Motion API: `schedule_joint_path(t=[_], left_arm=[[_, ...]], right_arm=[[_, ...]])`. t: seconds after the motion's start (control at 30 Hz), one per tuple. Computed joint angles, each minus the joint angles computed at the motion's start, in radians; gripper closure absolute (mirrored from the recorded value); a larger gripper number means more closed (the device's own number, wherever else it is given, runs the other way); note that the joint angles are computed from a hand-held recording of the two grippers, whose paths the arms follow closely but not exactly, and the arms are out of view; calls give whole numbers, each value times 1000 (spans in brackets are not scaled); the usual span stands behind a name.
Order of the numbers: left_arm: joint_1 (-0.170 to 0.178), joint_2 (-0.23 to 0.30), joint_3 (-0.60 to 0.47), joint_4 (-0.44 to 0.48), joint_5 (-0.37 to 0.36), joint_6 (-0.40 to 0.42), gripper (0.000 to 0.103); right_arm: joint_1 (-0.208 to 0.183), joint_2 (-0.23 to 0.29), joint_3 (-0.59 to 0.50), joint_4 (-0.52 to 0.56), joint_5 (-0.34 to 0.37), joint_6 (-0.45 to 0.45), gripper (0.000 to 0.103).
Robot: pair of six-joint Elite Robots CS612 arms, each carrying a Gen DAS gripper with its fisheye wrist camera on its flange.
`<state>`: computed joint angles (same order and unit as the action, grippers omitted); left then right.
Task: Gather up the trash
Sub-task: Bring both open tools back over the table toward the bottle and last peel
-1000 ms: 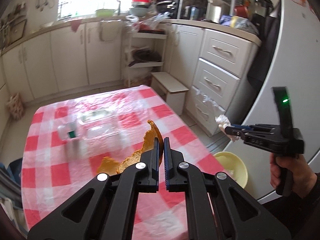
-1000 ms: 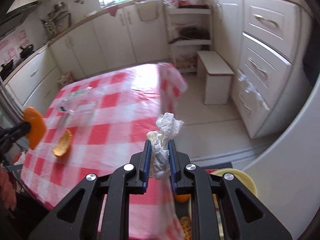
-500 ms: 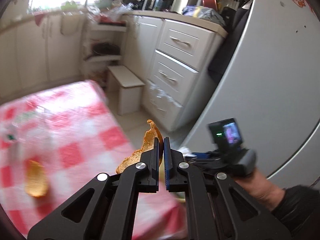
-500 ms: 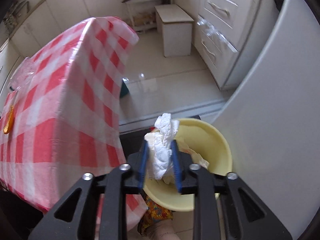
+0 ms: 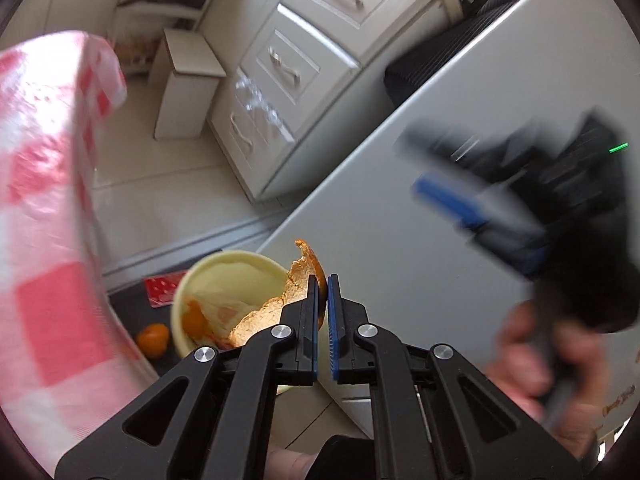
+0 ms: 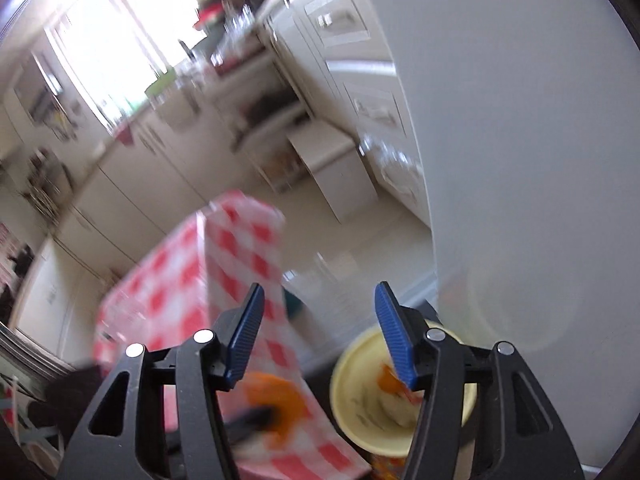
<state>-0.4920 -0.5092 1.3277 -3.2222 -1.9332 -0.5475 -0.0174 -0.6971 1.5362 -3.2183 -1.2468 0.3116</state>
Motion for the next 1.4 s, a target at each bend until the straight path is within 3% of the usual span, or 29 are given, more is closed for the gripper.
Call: schedule_joint_path(t=[0.13,0.17,0.2,0.37,0.47,0.6,0.77,0.83,0.9,1.03,1.13,1.23,1.4], left_arm=[[-11,51,-75,70,-12,-35,95],[-14,63,-95,101,-12,-38,81],[-15,65,-100,122,-6,-39,60],[-18,59,-99,150,35,-20,41],[-14,45,-93,149,38,-1,37],[4,-37,5,84,93,82,30],[35,-143,159,-25,271,154,23],[49,-179,218,-53,360,171,22],[67,-208,271,-70,442,170,21],[114,-238,346,-70,533,124,20],[153,-240,362,-36,549,52,20],[191,-232,371,-24,495,-5,20],[197,-212,355,12,472,3,20]], right_arm=[[-6,-1,-1,-56,26,26,45],[-7,3,-9,-49,36,32,45],[-9,6,-16,-42,49,37,45],[-8,14,-30,-53,63,51,45],[-10,7,-20,-78,69,51,43],[-5,14,-30,-89,64,70,41],[9,31,-63,-93,109,94,41],[22,35,-75,-92,121,65,40],[43,39,-88,-77,97,18,38],[67,63,-133,-35,143,1,38],[93,83,-172,20,160,-17,38],[120,103,-218,98,201,-57,37],[179,133,-294,246,234,-185,34]])
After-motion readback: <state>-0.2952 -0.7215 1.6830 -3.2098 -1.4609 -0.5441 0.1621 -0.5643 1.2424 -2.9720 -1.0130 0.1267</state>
